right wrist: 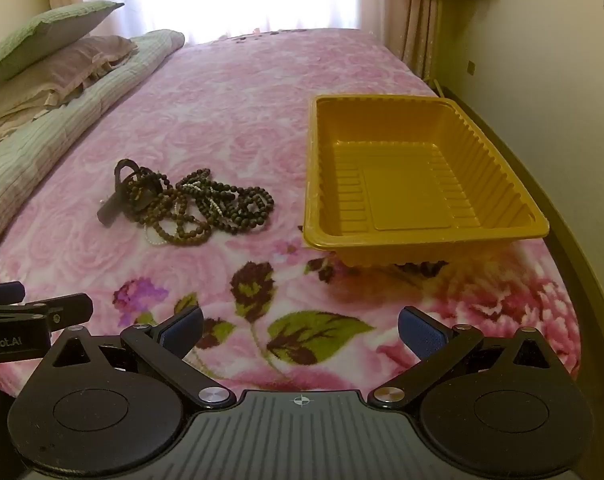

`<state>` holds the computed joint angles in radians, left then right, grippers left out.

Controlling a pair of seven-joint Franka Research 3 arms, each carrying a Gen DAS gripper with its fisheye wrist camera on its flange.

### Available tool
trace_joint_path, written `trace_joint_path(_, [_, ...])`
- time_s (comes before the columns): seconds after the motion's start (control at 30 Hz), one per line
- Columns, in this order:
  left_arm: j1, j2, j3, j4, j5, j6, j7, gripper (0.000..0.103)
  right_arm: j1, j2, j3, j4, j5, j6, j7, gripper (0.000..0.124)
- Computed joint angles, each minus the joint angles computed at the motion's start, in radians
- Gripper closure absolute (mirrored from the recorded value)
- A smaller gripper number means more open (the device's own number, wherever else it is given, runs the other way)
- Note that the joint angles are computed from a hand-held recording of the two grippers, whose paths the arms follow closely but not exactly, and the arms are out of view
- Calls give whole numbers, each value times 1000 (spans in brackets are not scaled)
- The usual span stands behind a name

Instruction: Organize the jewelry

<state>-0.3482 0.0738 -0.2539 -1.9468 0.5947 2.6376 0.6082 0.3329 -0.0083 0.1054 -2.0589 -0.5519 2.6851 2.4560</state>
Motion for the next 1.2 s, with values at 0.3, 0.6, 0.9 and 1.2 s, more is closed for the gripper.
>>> trace_joint_path(0.3, [0,0,1,-2,-1,4,-1,2,0,2,-2,0,1,3,0,21])
trace_joint_path(0.6, [0,2,1,0,-3,3,0,2,0,6,-6,2,0,4,5,21])
trace_joint_path(0.9, [-5,9,4,-9,23,13,-24,2,-1,4,-6,0,-9,4,19,21])
trace_joint_path(1.2, [-5,9,4,-8,26,12,-25,2,-2,5,-6,0,-7,4,16,21])
